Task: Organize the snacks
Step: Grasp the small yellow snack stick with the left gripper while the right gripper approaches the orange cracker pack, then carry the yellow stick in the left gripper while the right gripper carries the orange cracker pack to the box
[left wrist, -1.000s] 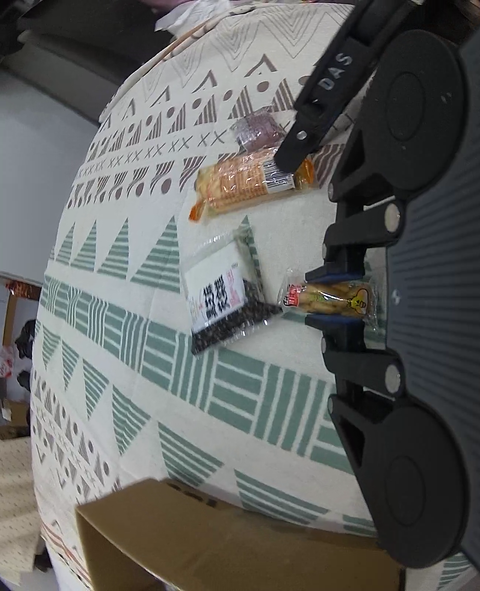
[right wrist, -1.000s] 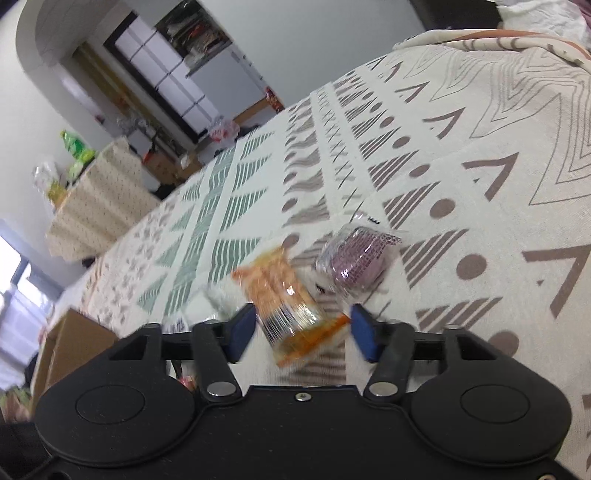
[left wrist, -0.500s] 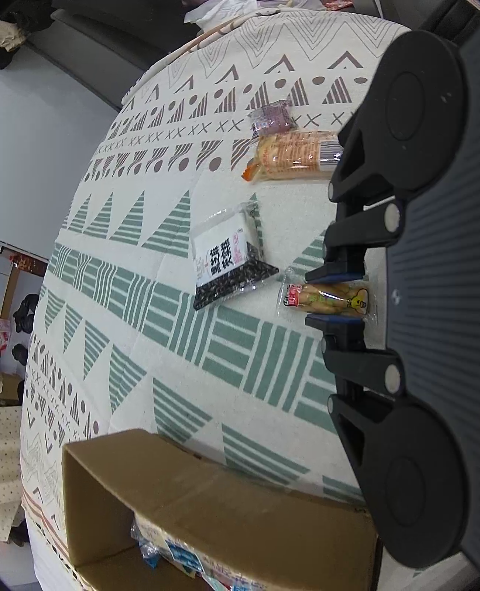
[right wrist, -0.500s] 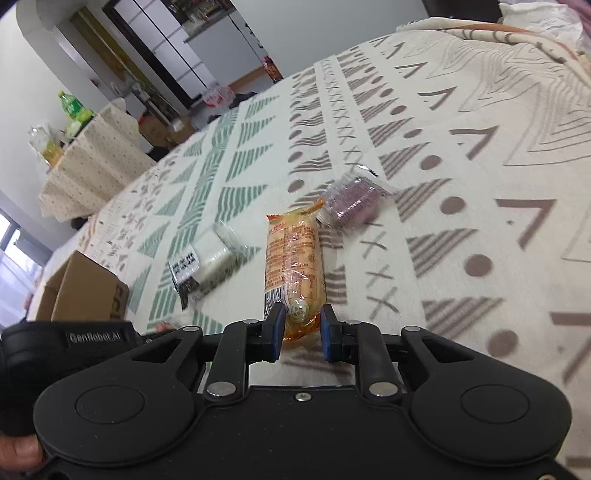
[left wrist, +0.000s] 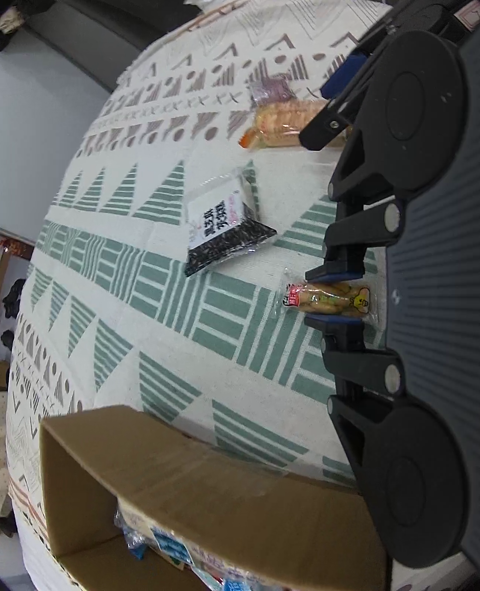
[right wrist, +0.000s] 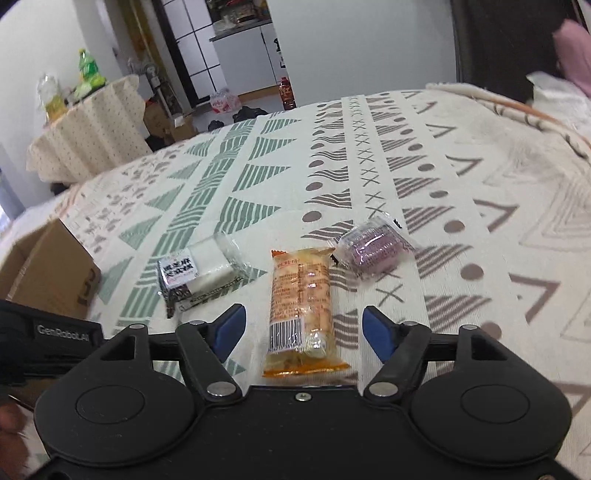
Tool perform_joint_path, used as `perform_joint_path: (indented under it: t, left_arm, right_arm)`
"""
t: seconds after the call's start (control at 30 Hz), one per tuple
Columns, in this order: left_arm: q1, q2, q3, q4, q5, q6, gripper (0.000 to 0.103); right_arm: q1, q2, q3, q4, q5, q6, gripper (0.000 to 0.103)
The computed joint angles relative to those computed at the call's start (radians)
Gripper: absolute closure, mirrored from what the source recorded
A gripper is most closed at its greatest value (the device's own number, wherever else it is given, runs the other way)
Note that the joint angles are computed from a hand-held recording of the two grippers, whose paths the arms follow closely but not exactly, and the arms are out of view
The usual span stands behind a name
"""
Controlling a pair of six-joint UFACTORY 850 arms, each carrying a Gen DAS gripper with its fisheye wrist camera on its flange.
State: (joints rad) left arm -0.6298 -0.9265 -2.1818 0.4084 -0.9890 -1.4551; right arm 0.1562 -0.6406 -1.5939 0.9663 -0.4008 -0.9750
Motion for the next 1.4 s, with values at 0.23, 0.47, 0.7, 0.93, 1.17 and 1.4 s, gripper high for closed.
perform_joint_path:
  t: [0.23,0.47,0.7,0.93,1.17,1.4]
  left_arm:
    - [-0.007,-0.038,-0.061,0.007,-0.044,0.056,0.082]
    - [-0.002,-0.014,-0.029,-0.011,-0.027,0.036,0.086]
    - [-0.012,0.053,0.049,0.000,0.030,-0.001,0.086]
    - [-0.024,0.145,0.154,0.078,0.072,-0.079,0.086]
    - [-0.028,0.242,0.269,0.155,0.120,-0.155,0.086]
    - [-0.032,0.335,0.374,0.261,0.164,-0.262,0.086]
  right_arm:
    - [0.026,-0.006,0.011,-0.101,0.072,0.053,0.042]
    - [0.015,-0.011,-0.004,-0.138,0.042,0.117,0.066]
    - [0.009,0.036,0.029,-0.124,0.009,0.159,0.067]
    - [0.029,0.092,0.061,-0.083,0.012,0.161,0.067]
    - [0.063,0.137,0.087,-0.055,0.035,0.126,0.067]
    - [0.098,0.167,0.091,-0.083,0.056,0.158,0.067]
